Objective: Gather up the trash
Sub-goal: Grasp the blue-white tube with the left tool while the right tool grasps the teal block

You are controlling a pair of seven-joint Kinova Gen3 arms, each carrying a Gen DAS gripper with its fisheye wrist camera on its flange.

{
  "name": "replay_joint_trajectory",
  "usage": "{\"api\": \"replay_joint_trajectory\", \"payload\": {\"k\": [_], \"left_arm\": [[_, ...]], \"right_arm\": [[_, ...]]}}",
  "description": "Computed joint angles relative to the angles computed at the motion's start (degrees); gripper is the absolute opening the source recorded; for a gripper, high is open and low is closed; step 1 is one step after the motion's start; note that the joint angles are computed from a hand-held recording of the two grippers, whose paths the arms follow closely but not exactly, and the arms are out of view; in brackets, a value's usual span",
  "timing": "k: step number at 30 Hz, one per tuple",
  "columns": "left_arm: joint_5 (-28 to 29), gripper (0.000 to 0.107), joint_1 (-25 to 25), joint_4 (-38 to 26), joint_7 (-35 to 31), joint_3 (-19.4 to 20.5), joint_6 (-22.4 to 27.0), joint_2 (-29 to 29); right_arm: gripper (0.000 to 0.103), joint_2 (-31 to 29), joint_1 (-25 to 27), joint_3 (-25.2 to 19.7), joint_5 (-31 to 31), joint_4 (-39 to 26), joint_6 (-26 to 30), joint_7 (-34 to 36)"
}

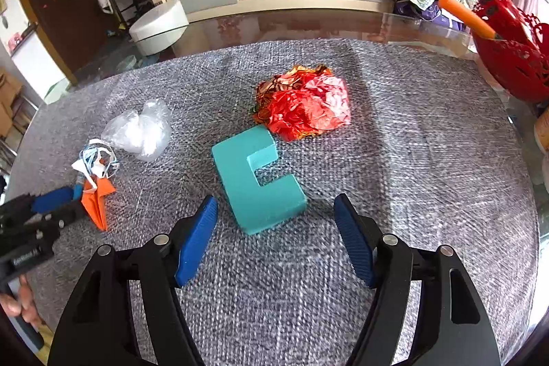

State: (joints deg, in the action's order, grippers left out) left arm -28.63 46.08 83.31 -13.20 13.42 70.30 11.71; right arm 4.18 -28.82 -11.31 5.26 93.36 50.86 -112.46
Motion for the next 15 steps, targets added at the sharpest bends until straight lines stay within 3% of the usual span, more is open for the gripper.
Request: {"api": "replay_joint_trajectory", "payload": {"k": [5,10,15], "left_arm": [[-0.6,0.038,-0.5,-1.0,-0.6,-0.6,0.1,0.9],[-2.6,0.018,1.2,-3.0,-0.4,-1.2,3.0,2.6],[-2.2,0.017,1.6,-2.6,0.0,-1.2,3.1,2.1]], "right_arm": [[0.069,1.0,-1.0,-0.1,2.2,-0.8,-0.4,-1.5],[0.049,1.3,-3.4,-0.4,7.8,-0.7,-0.2,-5.4],[0.048,0.3,-3.4,-0.6,7.4,0.2,-0.1,-5.2]]}}
